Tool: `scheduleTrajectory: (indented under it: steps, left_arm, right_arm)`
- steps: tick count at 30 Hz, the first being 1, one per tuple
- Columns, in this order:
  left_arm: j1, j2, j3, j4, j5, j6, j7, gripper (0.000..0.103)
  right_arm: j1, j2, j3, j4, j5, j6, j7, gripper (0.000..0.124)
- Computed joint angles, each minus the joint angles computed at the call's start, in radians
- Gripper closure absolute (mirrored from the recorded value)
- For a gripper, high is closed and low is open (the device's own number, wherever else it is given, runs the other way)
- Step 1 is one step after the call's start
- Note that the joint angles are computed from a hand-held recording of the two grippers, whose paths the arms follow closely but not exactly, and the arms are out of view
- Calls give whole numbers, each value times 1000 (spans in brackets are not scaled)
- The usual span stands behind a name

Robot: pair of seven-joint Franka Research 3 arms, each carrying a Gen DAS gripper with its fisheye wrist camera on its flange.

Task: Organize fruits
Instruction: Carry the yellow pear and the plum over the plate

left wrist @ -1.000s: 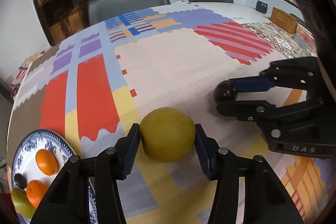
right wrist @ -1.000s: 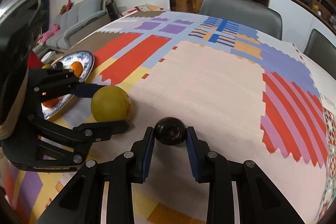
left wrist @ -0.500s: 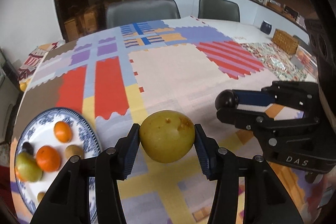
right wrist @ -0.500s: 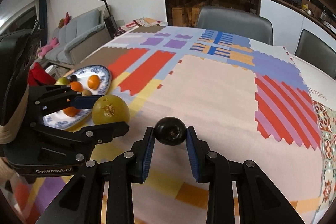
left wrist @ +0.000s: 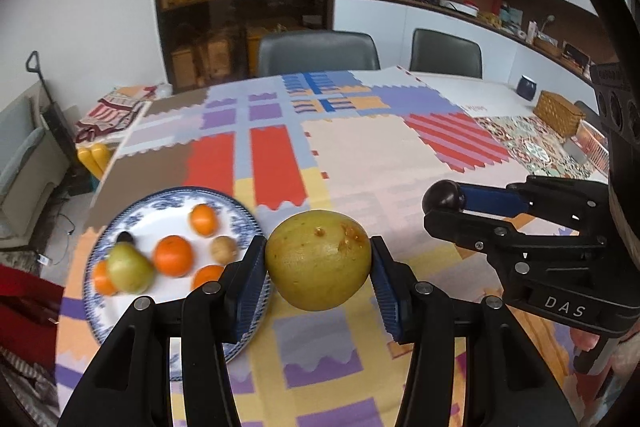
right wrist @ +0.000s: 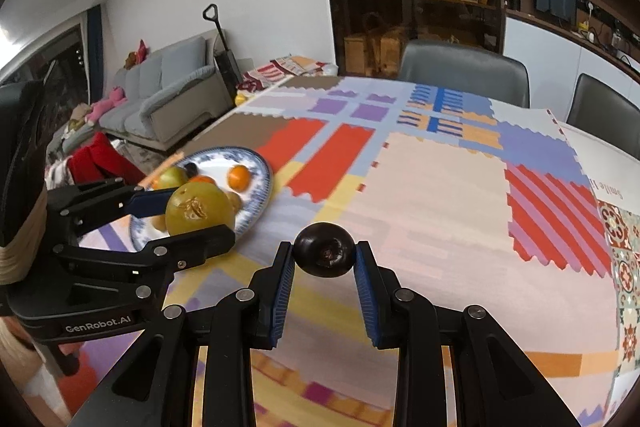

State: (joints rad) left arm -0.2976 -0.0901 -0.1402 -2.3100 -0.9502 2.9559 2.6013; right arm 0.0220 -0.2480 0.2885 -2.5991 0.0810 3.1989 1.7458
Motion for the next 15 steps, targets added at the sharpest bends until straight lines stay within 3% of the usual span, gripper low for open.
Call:
scheduleTrajectory:
  steps: [8,15]
  left_arm:
    - [-28,-108,68,-83,-34,39,16,53]
    - [-66,-181,157,-155,32,68,-64,53]
  right_arm:
    - [-32,-27,95,8,-2,11,71,92]
    - [-125,-44,227,29,-55,4,164,92]
